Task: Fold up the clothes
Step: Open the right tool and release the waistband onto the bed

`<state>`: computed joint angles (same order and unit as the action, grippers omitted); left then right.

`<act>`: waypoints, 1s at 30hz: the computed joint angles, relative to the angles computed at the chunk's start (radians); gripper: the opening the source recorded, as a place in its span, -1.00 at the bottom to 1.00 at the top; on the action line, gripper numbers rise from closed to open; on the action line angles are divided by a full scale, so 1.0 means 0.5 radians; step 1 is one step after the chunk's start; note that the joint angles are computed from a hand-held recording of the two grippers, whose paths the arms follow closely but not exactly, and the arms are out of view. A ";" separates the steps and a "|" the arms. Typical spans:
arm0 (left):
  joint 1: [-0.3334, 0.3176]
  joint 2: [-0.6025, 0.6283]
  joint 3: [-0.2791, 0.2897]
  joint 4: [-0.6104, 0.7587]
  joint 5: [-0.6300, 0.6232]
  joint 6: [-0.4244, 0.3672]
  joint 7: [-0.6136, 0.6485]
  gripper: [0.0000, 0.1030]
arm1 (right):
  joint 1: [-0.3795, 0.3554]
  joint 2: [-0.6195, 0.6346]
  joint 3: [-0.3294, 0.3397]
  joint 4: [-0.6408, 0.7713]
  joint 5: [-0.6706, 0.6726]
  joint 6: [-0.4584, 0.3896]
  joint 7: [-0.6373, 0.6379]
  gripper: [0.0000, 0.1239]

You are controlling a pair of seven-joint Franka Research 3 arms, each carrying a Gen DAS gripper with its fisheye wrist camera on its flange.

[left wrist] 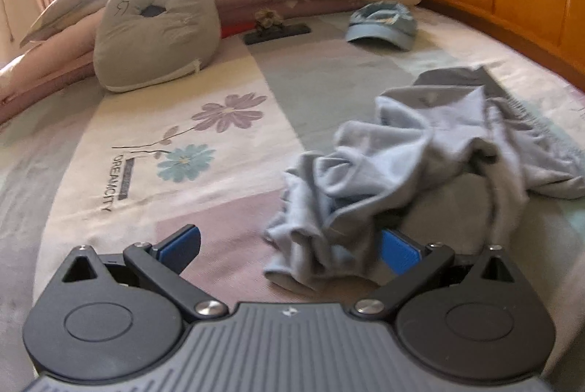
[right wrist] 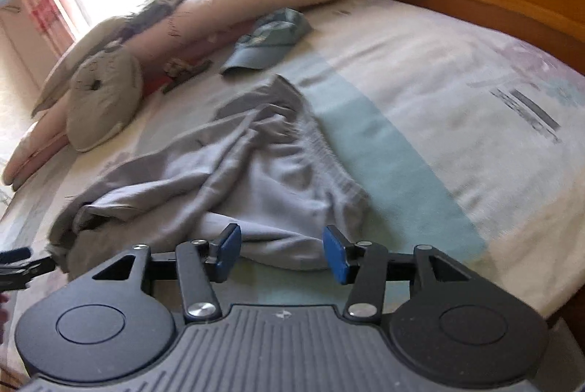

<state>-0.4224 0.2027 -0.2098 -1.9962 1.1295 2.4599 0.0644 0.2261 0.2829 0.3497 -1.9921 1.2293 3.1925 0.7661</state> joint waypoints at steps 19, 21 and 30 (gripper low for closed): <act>0.089 0.391 0.220 0.520 0.060 -0.080 0.268 0.99 | 0.161 0.096 -0.136 0.079 -0.595 -0.052 0.468 0.03; 0.090 0.465 0.250 0.627 0.033 -0.144 0.365 0.99 | 0.205 0.105 -0.194 0.077 -0.719 -0.058 0.595 0.03; 0.129 0.557 0.342 0.762 -0.125 -0.177 0.543 0.99 | 0.262 0.148 -0.294 0.099 -1.096 -0.095 0.979 0.03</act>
